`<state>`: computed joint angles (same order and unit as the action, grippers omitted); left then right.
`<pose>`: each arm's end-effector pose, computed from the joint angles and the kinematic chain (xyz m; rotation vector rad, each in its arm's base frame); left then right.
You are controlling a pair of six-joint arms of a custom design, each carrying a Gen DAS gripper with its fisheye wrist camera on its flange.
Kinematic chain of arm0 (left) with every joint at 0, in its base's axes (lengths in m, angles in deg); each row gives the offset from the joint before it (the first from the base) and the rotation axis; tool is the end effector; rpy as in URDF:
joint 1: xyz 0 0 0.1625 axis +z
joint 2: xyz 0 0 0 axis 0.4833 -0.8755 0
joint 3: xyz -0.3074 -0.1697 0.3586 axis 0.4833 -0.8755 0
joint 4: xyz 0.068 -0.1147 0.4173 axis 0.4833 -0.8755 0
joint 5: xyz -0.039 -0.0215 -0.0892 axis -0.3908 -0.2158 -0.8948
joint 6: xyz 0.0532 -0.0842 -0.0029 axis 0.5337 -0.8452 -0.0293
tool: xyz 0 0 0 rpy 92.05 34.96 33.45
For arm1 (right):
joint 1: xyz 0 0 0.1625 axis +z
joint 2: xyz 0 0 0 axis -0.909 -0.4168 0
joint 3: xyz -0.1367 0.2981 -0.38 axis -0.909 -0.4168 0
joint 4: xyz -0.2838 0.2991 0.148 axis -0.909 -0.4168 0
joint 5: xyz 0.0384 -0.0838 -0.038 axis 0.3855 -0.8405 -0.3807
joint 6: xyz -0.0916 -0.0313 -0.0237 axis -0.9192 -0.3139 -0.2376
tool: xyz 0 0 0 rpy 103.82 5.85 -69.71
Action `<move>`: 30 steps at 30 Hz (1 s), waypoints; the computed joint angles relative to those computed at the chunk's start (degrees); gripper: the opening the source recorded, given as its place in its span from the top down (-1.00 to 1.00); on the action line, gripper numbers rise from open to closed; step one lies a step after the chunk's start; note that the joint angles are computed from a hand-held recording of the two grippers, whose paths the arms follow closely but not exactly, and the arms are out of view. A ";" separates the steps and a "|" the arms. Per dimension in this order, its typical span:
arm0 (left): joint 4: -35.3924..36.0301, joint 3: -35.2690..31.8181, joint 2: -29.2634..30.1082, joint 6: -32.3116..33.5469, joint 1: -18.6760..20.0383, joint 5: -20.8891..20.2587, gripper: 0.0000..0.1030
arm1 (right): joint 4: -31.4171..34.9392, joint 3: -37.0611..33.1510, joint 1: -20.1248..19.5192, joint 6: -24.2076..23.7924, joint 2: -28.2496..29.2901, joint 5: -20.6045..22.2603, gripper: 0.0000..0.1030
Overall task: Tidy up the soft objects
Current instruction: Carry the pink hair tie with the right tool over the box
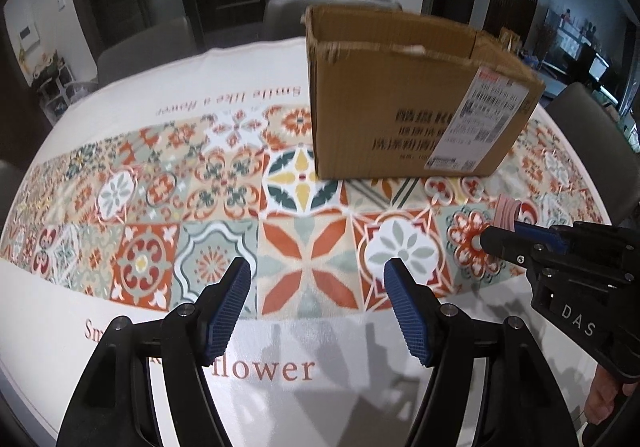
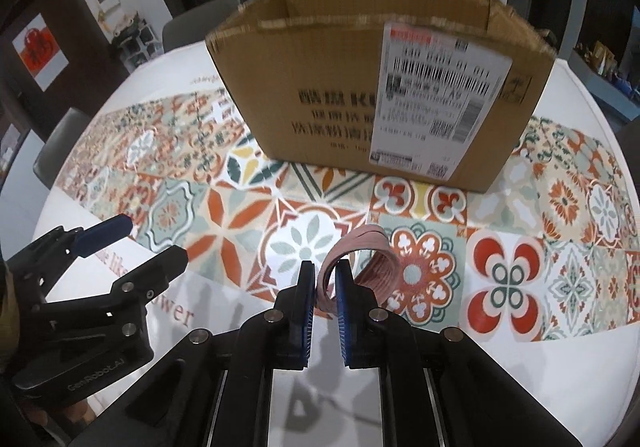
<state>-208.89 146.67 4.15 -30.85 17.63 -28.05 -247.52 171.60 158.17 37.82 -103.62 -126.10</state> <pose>-0.3079 -0.6416 0.0707 0.1377 2.2134 -0.7374 0.1315 -0.6972 0.2156 0.7735 -2.5481 0.3561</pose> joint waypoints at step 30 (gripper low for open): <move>-20.36 -7.79 3.34 22.17 -2.67 9.00 -0.38 | -6.73 -3.78 3.05 -1.79 -2.34 7.93 0.76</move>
